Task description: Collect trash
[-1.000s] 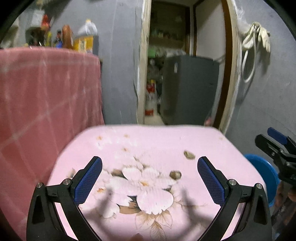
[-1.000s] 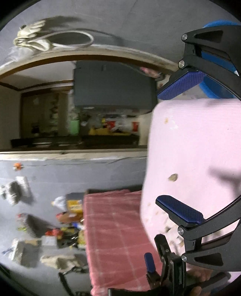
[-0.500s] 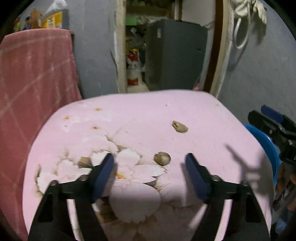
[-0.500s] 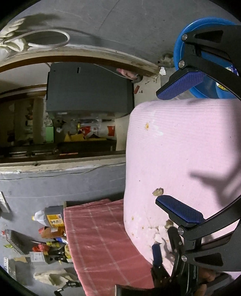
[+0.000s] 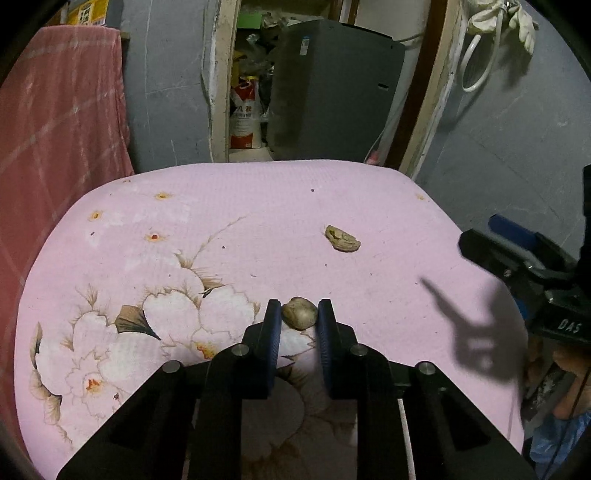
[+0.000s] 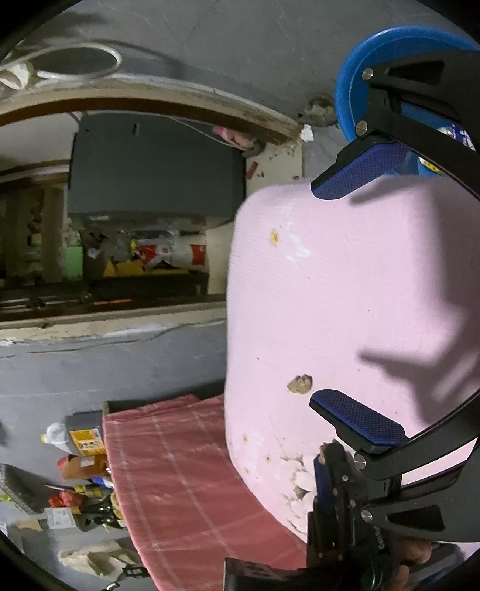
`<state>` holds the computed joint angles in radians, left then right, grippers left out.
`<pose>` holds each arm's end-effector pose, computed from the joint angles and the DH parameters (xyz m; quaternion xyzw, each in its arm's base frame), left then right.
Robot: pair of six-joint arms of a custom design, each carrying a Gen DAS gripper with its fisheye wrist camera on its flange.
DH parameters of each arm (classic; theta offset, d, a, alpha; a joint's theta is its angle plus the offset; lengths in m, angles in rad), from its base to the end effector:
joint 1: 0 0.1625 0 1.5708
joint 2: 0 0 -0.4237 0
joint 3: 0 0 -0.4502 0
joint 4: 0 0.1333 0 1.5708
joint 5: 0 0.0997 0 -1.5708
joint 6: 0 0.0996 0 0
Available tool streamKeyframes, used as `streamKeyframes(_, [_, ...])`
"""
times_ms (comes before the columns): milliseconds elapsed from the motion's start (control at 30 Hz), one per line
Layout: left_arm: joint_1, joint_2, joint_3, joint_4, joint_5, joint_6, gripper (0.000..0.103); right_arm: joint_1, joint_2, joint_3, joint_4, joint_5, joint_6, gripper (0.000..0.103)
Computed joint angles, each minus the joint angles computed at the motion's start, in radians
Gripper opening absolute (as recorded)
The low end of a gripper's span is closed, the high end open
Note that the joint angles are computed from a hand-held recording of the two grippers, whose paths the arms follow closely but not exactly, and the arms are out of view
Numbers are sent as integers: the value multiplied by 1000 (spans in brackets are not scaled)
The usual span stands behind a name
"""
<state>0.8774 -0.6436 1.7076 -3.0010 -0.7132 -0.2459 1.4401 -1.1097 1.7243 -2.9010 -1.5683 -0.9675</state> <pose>-0.2703 -0.6516 -0.0020 0.1246 0.8888 -0.3327 0.2896 0.0416 -0.7084 0.2726 0.3810 -0.8557 0.2993 0.1818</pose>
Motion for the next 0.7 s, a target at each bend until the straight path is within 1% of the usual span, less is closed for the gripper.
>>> streamKeyframes(67, [0, -3, 1, -3, 5, -7, 16, 4, 8, -17, 42, -8, -1, 102])
streamKeyframes(100, [1, -3, -2, -1, 9, -10, 16, 6, 13, -24, 55, -15, -2, 100])
streamKeyframes(167, [5, -8, -2, 0, 21, -29, 16, 12, 23, -44, 106, -32, -5, 85])
streamKeyframes(233, [8, -13, -2, 7, 34, -51, 16, 20, 38, -74, 175, -53, 1, 80])
streamKeyframes(333, [13, -25, 7, 4, 48, -87, 16, 33, 60, -108, 248, -85, -7, 69])
streamKeyframes(400, [15, -30, 10, 7, 59, -99, 16, 40, 69, -116, 264, -99, -19, 67])
streamKeyframes(533, [17, -36, 13, 6, 74, -113, 16, 57, 87, -124, 288, -127, -51, 59])
streamKeyframes(633, [17, -37, 14, 5, 83, -123, 16, 66, 102, -141, 325, -142, -60, 50])
streamKeyframes(700, [15, -38, 16, 5, 92, -132, 16, 71, 112, -156, 356, -149, -58, 48])
